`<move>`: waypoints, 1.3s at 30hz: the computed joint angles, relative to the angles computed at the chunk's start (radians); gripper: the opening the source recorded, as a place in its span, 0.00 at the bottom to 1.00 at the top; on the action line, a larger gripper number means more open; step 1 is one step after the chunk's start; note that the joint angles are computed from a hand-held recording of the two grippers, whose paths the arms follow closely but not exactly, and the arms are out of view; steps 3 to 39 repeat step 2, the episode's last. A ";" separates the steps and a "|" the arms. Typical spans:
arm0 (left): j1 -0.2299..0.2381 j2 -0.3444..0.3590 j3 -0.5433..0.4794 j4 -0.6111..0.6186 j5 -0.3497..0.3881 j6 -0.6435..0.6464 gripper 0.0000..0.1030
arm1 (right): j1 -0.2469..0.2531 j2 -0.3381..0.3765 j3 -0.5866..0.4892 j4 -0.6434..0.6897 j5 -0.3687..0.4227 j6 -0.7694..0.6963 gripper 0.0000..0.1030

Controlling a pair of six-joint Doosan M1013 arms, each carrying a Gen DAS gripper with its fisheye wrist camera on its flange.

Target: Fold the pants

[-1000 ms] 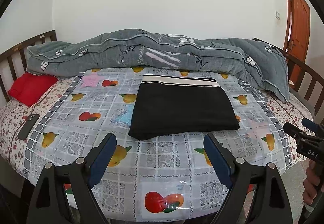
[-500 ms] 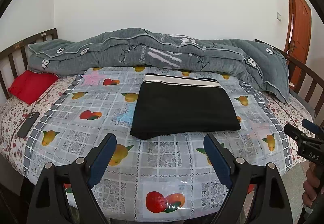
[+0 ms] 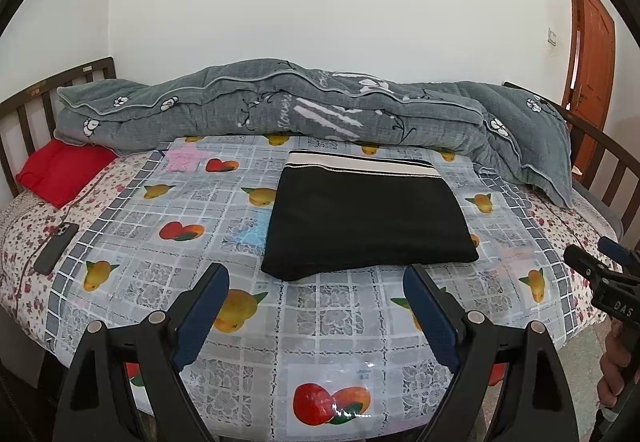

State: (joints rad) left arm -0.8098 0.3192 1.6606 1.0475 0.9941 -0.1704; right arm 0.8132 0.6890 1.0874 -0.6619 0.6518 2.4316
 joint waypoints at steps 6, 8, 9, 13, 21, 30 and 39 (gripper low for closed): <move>0.003 0.005 -0.002 0.003 0.001 0.021 0.88 | 0.000 0.001 -0.002 0.002 -0.004 -0.015 0.97; 0.003 0.005 -0.002 0.003 0.001 0.021 0.88 | 0.000 0.001 -0.002 0.002 -0.004 -0.015 0.97; 0.003 0.005 -0.002 0.003 0.001 0.021 0.88 | 0.000 0.001 -0.002 0.002 -0.004 -0.015 0.97; 0.003 0.005 -0.002 0.003 0.001 0.021 0.88 | 0.000 0.001 -0.002 0.002 -0.004 -0.015 0.97; 0.003 0.005 -0.002 0.003 0.001 0.021 0.88 | 0.000 0.001 -0.002 0.002 -0.004 -0.015 0.97; 0.003 0.005 -0.002 0.003 0.001 0.021 0.88 | 0.000 0.001 -0.002 0.002 -0.004 -0.015 0.97; 0.003 0.005 -0.002 0.003 0.001 0.021 0.88 | 0.000 0.001 -0.002 0.002 -0.004 -0.015 0.97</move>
